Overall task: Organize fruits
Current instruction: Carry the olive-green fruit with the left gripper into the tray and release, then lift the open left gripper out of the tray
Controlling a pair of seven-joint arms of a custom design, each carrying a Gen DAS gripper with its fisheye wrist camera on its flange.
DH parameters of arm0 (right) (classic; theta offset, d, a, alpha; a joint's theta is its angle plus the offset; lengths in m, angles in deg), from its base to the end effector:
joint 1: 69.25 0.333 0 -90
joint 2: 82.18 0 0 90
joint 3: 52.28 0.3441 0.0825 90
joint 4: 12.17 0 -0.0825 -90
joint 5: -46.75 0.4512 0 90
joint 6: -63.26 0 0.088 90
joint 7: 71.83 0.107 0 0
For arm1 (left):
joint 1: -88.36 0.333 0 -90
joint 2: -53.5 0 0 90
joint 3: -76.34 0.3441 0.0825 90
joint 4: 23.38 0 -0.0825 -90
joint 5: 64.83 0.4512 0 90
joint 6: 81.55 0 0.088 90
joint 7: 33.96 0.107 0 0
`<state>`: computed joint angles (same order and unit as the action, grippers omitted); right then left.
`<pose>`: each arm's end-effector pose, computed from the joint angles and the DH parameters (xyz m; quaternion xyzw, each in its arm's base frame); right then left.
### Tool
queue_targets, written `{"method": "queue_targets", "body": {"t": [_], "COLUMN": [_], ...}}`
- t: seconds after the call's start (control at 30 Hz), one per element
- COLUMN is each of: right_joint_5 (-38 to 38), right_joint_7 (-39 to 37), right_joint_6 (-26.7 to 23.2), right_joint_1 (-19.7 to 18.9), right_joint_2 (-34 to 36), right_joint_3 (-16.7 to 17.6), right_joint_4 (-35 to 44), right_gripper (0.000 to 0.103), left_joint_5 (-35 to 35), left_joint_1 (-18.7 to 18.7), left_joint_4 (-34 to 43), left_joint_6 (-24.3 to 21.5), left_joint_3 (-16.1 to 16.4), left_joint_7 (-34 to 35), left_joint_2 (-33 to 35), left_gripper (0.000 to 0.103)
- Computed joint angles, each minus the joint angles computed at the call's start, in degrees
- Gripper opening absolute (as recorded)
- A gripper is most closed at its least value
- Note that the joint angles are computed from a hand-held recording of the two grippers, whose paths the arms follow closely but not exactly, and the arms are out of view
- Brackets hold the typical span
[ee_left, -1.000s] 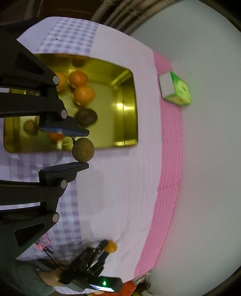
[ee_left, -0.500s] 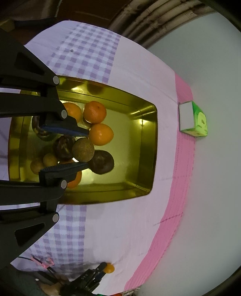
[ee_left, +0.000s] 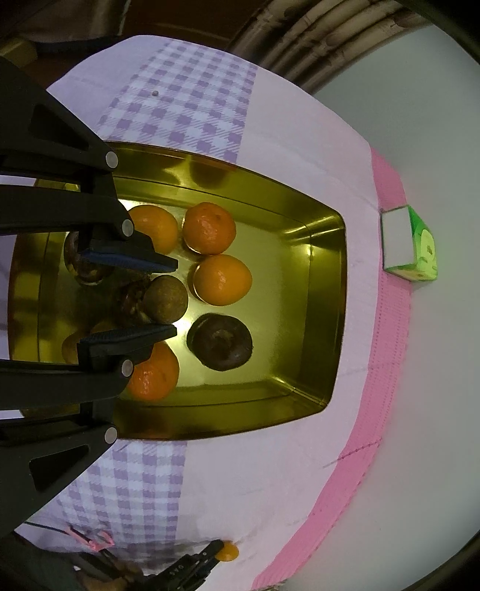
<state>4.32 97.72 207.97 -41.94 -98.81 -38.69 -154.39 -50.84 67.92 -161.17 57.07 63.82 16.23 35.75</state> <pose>0.3830 0.3412 0.4118 -0.6278 0.7102 -0.2386 0.2112 0.4388 -0.2865 0.4543 -0.6792 0.7064 -0.1328 0.1486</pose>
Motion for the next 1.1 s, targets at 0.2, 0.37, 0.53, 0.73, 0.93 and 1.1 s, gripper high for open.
{"method": "queue_targets", "body": {"t": [0.2,0.37,0.53,0.73,0.93,1.1], "right_joint_5": [0.00,-0.01,0.02,0.04,0.01,-0.08], "right_joint_7": [-0.08,-0.08,-0.12,-0.24,-0.34,-0.44], "right_joint_6": [-0.01,0.01,0.03,0.14,0.21,0.40], "right_joint_1": [0.01,-0.01,-0.01,-0.10,-0.23,-0.42], "right_joint_2": [0.00,0.01,-0.02,-0.06,-0.04,-0.01], "right_joint_3": [-0.04,-0.04,-0.05,-0.17,-0.18,-0.31], "right_joint_4": [0.00,0.01,-0.01,-0.08,-0.11,-0.21], "right_gripper": [0.039,0.039,0.039,0.040,0.041,0.042], "left_joint_5": [-0.86,-0.39,-0.51,-0.81,-1.15,-1.09], "left_joint_1": [0.10,0.39,0.40,0.31,0.25,0.23], "left_joint_4": [-0.31,-0.25,-0.26,-0.10,-0.13,-0.39], "left_joint_6": [0.07,0.79,0.85,0.34,0.49,0.63], "left_joint_3": [0.20,0.03,0.02,0.01,0.12,0.23], "left_joint_7": [0.22,-0.10,-0.07,0.09,0.38,0.62], "left_joint_2": [0.96,1.53,1.62,1.35,1.33,0.31], "left_gripper": [0.029,0.029,0.030,0.030,0.031,0.036]}}
